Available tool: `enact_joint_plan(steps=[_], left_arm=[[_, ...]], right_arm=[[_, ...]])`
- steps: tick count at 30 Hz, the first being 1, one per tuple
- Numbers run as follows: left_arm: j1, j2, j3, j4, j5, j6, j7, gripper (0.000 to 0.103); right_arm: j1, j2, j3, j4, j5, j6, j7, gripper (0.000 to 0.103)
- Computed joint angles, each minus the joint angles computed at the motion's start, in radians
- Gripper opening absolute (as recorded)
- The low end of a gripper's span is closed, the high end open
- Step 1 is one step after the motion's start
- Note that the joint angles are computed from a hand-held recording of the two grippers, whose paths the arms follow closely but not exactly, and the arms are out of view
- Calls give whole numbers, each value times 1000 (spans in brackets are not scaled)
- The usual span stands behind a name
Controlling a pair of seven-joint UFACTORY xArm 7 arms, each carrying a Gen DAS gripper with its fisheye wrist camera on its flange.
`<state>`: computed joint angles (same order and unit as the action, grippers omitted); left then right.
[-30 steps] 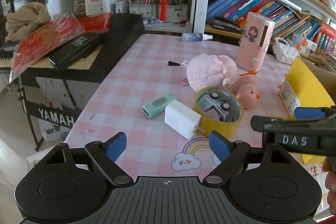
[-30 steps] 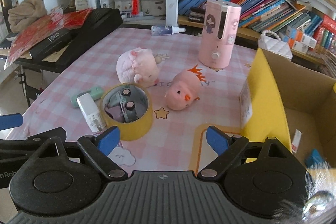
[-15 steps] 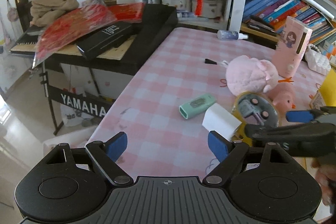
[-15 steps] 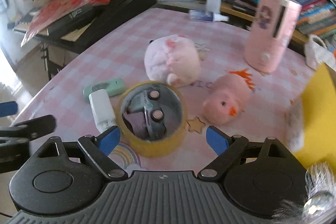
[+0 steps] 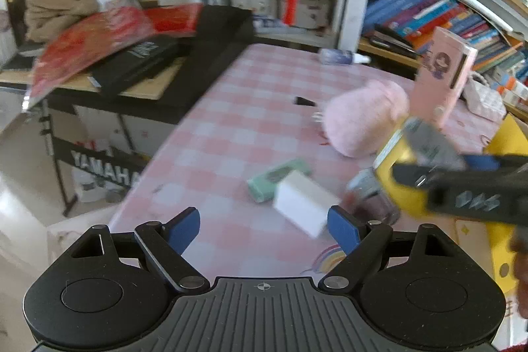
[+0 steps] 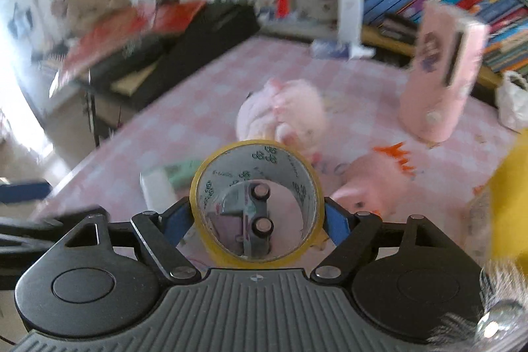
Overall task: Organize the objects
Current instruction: 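Grasp the white charger with left tool while right tool grasps the yellow tape roll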
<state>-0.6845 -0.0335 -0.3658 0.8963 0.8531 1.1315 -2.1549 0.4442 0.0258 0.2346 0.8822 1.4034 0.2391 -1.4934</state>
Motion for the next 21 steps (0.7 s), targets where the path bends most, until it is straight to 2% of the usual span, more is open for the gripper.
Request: enact_joint_plan(steps=[3,5,8,13,21], left_arm=[[23,29,25,5,43,-86,8,85],[35,63,43,27,43,-109,33,84],[45,100,71,47,51,-143,49,77],[60,139,108,55,5,-210,76,58],[39,133,116,54,-3,-193,73,53]], right_arm=[[-9,-31,-11,3,104,-31,-59,80],[-13,-43,-20,6,134,-45,-67,80],[-23,-58,-32,3,161,-44,-87,80],[-31,-68,-39,-22,105,-38,-49,80],[-29,-70,-42,-34,65,-43,-19,80]])
